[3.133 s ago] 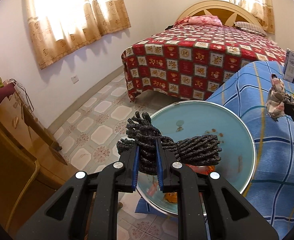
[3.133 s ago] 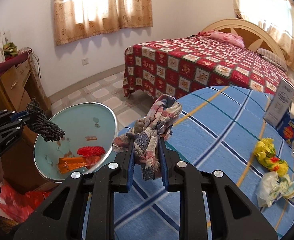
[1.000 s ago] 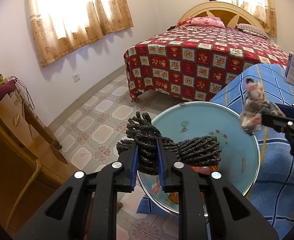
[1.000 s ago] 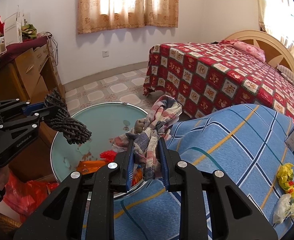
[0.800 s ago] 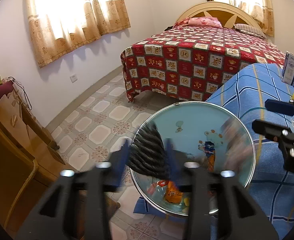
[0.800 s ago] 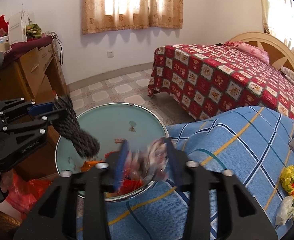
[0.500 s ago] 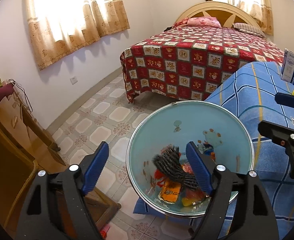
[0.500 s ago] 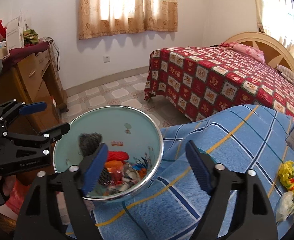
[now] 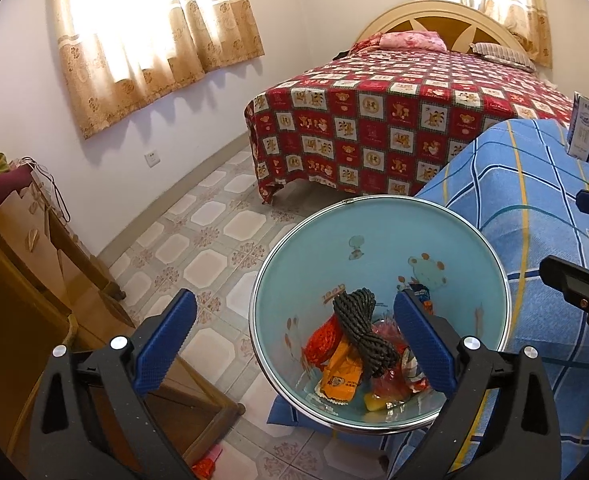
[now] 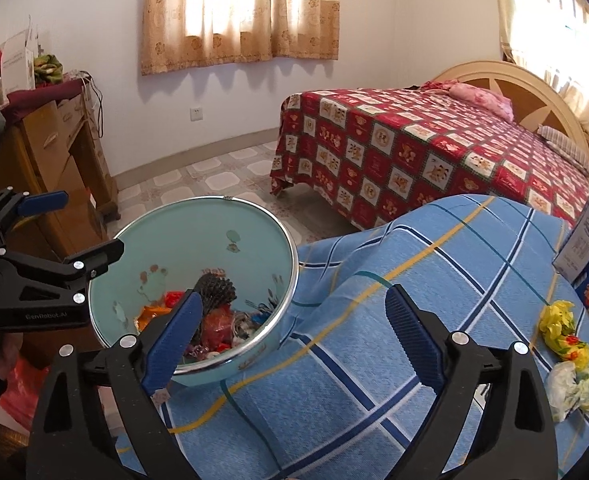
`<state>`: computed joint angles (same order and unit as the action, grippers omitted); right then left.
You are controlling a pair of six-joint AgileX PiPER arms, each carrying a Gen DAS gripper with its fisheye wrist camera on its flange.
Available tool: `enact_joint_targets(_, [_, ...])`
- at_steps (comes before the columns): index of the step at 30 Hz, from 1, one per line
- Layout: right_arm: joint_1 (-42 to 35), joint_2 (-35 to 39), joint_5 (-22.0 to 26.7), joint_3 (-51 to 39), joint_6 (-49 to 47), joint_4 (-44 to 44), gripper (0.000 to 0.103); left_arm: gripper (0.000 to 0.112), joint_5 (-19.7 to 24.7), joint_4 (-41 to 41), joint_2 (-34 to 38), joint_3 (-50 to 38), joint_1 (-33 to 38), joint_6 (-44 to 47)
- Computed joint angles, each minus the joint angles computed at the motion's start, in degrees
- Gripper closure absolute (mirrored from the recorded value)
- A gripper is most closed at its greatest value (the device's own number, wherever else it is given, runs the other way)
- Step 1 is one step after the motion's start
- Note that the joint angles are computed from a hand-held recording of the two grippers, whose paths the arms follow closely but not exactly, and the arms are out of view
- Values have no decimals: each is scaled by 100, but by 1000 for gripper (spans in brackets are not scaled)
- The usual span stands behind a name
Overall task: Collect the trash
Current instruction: 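Move both open grippers back over the remaining trash on the bed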
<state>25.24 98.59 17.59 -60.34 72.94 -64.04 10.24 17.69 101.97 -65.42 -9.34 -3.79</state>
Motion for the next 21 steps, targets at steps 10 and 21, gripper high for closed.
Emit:
enact_joint_targets(10, [-111, -418, 87, 525, 492, -352, 10, 15, 32, 130, 8, 180, -184, -114])
enact_joint_targets(21, [-1024, -1421, 390, 1673, 1003, -741, 10, 15, 44, 677, 63, 423, -713, -634])
